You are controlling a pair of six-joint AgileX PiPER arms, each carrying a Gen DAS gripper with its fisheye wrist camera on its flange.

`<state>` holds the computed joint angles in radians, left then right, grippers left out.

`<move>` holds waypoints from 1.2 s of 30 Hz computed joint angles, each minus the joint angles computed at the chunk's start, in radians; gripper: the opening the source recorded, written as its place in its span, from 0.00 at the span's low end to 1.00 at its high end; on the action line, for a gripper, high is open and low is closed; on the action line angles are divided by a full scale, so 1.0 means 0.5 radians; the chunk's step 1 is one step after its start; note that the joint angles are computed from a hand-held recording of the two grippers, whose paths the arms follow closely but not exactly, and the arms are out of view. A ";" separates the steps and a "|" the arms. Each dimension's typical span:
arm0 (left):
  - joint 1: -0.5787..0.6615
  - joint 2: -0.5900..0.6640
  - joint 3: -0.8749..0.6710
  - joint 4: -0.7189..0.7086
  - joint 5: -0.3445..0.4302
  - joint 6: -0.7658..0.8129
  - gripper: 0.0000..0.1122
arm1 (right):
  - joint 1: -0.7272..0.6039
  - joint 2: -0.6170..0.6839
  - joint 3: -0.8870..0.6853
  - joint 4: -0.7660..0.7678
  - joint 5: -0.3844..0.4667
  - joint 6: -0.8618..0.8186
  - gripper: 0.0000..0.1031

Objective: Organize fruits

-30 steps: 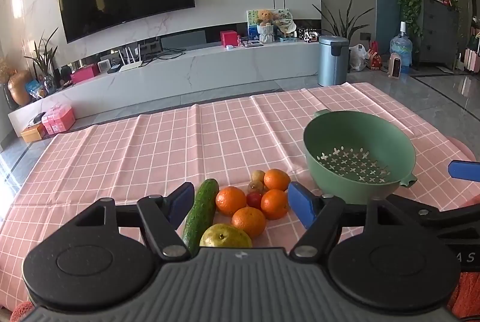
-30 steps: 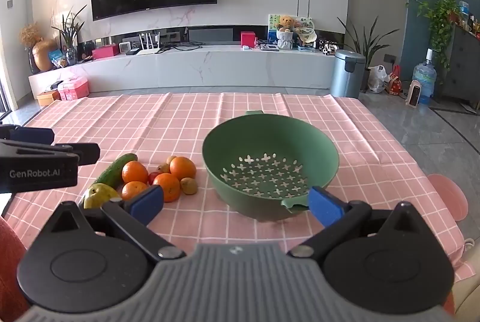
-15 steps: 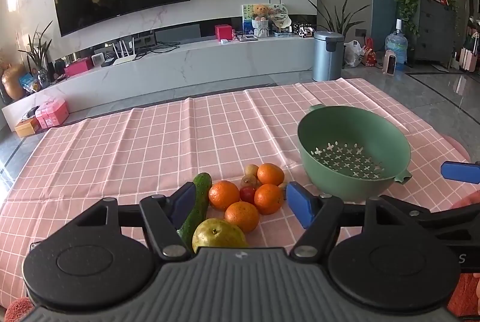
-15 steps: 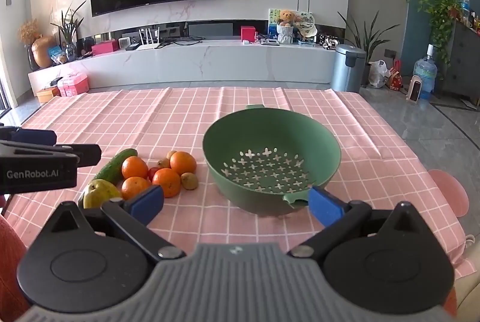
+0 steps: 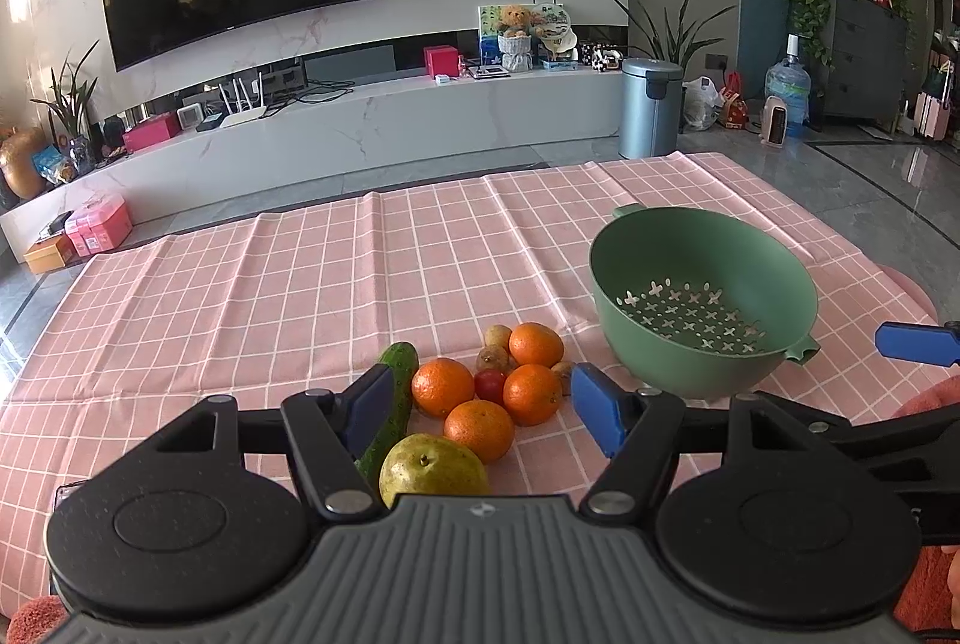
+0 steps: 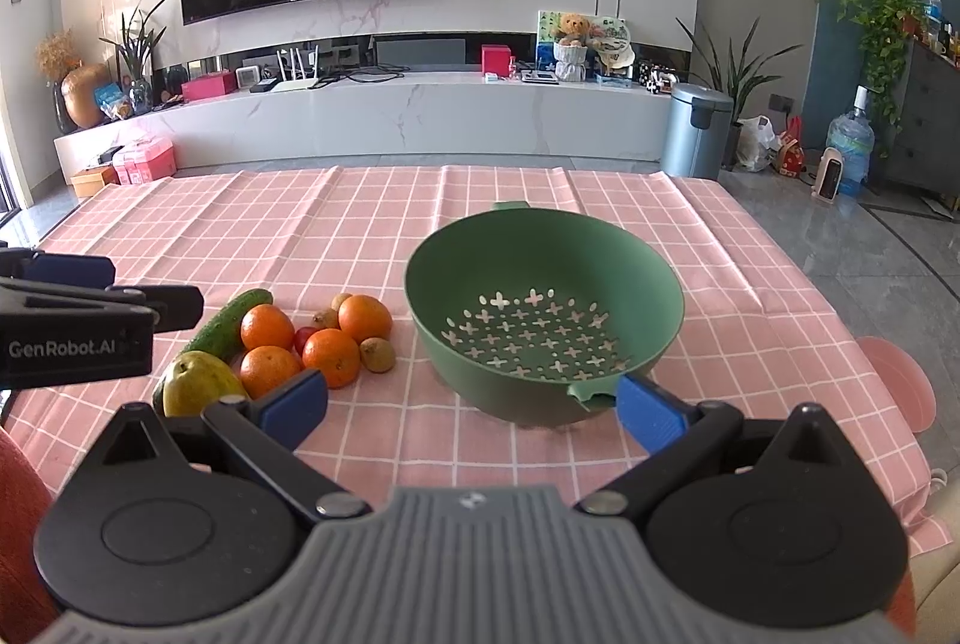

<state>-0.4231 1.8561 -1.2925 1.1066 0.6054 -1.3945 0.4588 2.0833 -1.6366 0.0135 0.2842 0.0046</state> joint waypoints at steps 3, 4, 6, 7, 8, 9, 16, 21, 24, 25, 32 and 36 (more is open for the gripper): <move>-0.001 0.001 -0.002 -0.003 0.002 0.002 0.72 | 0.001 0.009 -0.013 -0.009 0.007 0.010 0.96; 0.000 0.002 -0.001 -0.001 0.001 0.001 0.72 | 0.001 0.008 -0.013 -0.005 0.007 0.006 0.96; -0.001 0.000 0.000 -0.005 0.000 0.006 0.72 | 0.000 0.007 -0.009 -0.005 0.006 0.006 0.96; 0.002 0.001 0.002 -0.003 -0.003 0.003 0.72 | 0.000 0.007 -0.008 -0.006 0.005 0.007 0.96; 0.002 0.001 0.002 -0.003 -0.003 0.003 0.72 | 0.000 0.008 -0.006 -0.007 0.004 0.008 0.96; 0.001 0.000 0.002 -0.004 -0.003 0.004 0.72 | 0.000 0.008 -0.007 -0.011 0.005 0.012 0.96; 0.003 0.004 -0.001 -0.010 -0.003 0.010 0.72 | 0.003 0.018 -0.017 -0.040 0.017 0.052 0.96; 0.005 0.002 0.005 -0.013 -0.010 0.012 0.72 | 0.002 0.031 -0.036 -0.043 0.035 0.067 0.96; 0.008 0.006 0.004 -0.013 -0.012 0.012 0.72 | 0.003 0.034 -0.044 -0.053 0.041 0.079 0.96; 0.008 0.006 0.004 -0.013 -0.012 0.012 0.72 | 0.002 0.034 -0.044 -0.057 0.043 0.084 0.96; 0.007 0.008 0.006 -0.007 -0.014 0.006 0.72 | 0.000 0.038 -0.053 -0.066 0.052 0.096 0.96; 0.008 0.007 0.005 -0.013 -0.014 0.012 0.72 | 0.001 0.041 -0.057 -0.078 0.053 0.111 0.96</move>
